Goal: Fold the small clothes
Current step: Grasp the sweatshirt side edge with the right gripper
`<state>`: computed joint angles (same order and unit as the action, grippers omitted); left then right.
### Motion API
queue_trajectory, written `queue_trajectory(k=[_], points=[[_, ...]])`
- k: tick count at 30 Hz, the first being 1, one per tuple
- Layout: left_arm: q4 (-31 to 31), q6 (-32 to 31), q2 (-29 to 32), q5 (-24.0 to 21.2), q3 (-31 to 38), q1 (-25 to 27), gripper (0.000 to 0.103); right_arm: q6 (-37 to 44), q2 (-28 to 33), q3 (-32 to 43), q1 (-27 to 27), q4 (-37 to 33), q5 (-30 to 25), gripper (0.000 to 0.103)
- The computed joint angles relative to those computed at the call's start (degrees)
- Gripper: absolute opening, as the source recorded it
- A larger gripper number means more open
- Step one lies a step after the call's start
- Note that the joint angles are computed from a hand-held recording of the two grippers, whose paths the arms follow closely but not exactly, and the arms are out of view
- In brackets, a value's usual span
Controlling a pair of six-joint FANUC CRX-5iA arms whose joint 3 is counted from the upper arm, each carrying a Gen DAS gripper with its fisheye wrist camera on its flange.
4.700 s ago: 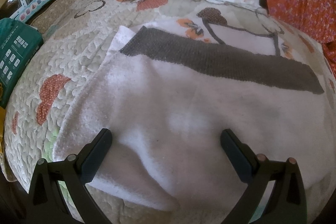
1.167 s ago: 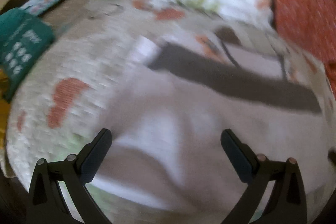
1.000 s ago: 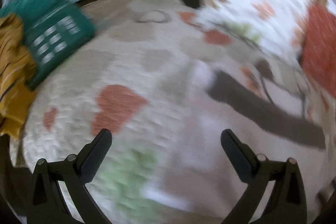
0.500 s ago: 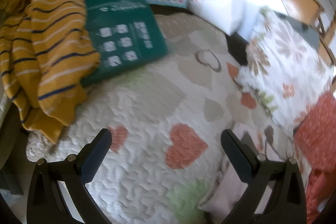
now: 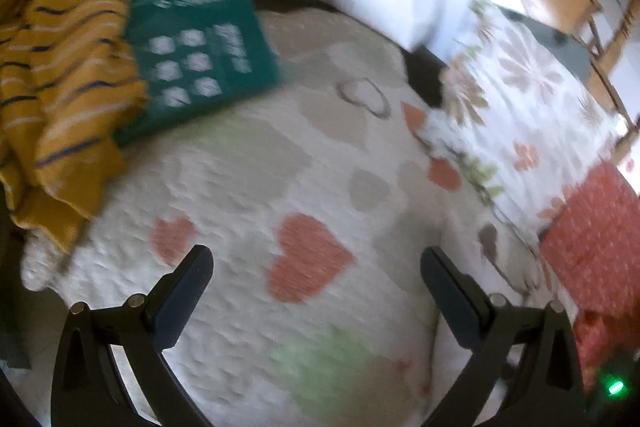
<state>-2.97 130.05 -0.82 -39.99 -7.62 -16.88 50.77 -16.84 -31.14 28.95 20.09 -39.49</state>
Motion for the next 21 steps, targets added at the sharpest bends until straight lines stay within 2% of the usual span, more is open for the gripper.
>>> queue_trajectory(k=[4,8,11,14,16,18,21], points=[[5.6,-6.0,3.5,1.7,1.9,-3.6,0.103,3.8,-8.7,-0.8,-11.6,-7.2,-2.1,0.01],[13.0,-14.6,8.1,2.9,3.9,-7.7,0.103,6.3,-14.5,-3.7,-22.7,-9.9,-4.6,0.01],[18.0,-20.4,11.9,2.8,5.5,-10.9,0.103,12.3,-13.5,-4.1,-32.8,-16.2,-8.6,0.01],[21.4,-24.9,15.6,1.3,7.8,-13.6,0.103,20.3,-10.8,-3.2,-40.4,-24.5,-11.1,0.01],[21.5,-26.1,18.1,0.0,10.2,-15.5,0.103,23.4,-10.9,-3.4,-41.4,-26.3,-12.1,0.01],[20.0,-25.9,19.7,-0.9,12.2,-16.8,0.103,22.9,-12.0,-4.1,-38.5,-23.0,-12.3,0.011],[18.4,-26.1,21.7,-2.1,14.8,-18.4,0.103,26.2,-10.1,-0.9,-39.9,-24.5,-15.3,0.015]])
